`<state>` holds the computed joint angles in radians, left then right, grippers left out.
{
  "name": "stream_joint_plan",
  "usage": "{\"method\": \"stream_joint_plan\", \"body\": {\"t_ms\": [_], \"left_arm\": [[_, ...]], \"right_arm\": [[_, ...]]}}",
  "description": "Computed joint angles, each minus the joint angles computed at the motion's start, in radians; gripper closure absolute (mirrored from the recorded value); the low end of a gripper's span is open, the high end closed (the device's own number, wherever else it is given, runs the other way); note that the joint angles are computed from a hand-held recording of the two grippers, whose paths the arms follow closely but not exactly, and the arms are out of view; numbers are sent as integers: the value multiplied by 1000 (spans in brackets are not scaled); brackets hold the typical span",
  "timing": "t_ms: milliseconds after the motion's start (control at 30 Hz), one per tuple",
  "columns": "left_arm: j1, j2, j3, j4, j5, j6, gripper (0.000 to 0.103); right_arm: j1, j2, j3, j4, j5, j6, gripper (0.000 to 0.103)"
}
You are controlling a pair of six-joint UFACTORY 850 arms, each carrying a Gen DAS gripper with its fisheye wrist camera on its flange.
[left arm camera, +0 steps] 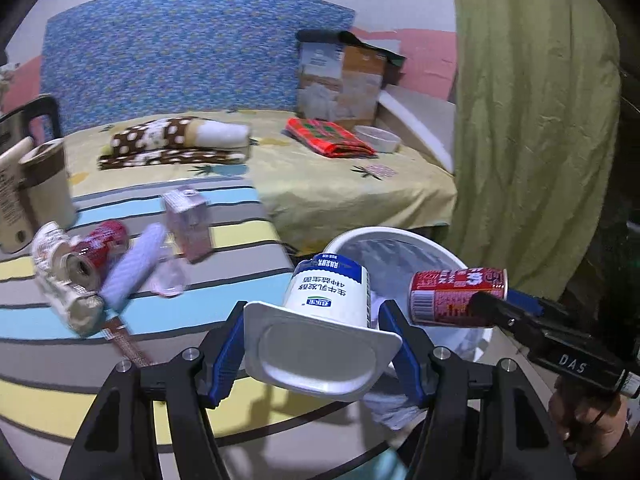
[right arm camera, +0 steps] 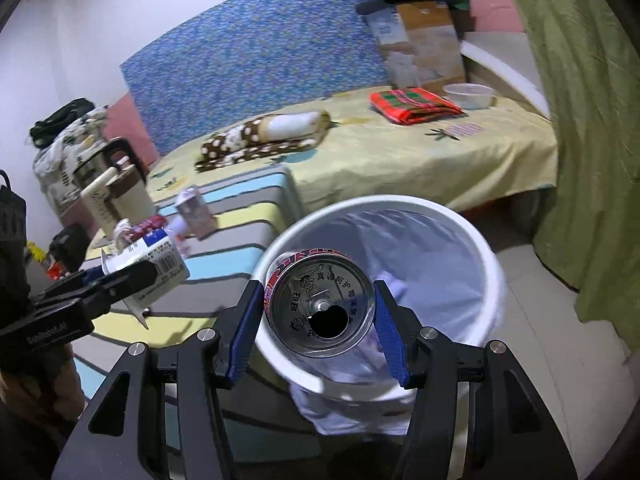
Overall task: Collect trash
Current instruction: 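Carry the cup and can over the bin and release both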
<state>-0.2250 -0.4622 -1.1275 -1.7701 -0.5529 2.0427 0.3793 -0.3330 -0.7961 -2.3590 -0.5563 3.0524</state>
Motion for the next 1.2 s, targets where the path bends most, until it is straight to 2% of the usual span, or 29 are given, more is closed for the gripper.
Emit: {"method": "stream_joint_plan", "body": {"t_ms": [333, 667, 933, 1200], "left_arm": [[-77, -48, -31, 90, -11, -63, 38], [-117, -106, -83, 192, 0, -139, 37], [-123, -127, -100, 214, 14, -164, 37], [-106, -115, -86, 167, -5, -136, 37]], "right_arm": [[-29, 10, 39, 50, 32, -18, 47], [-56, 1, 38, 71, 89, -41, 47], [-54, 5, 42, 121, 81, -82, 46], [-42, 26, 54, 114, 47, -70, 46]]}}
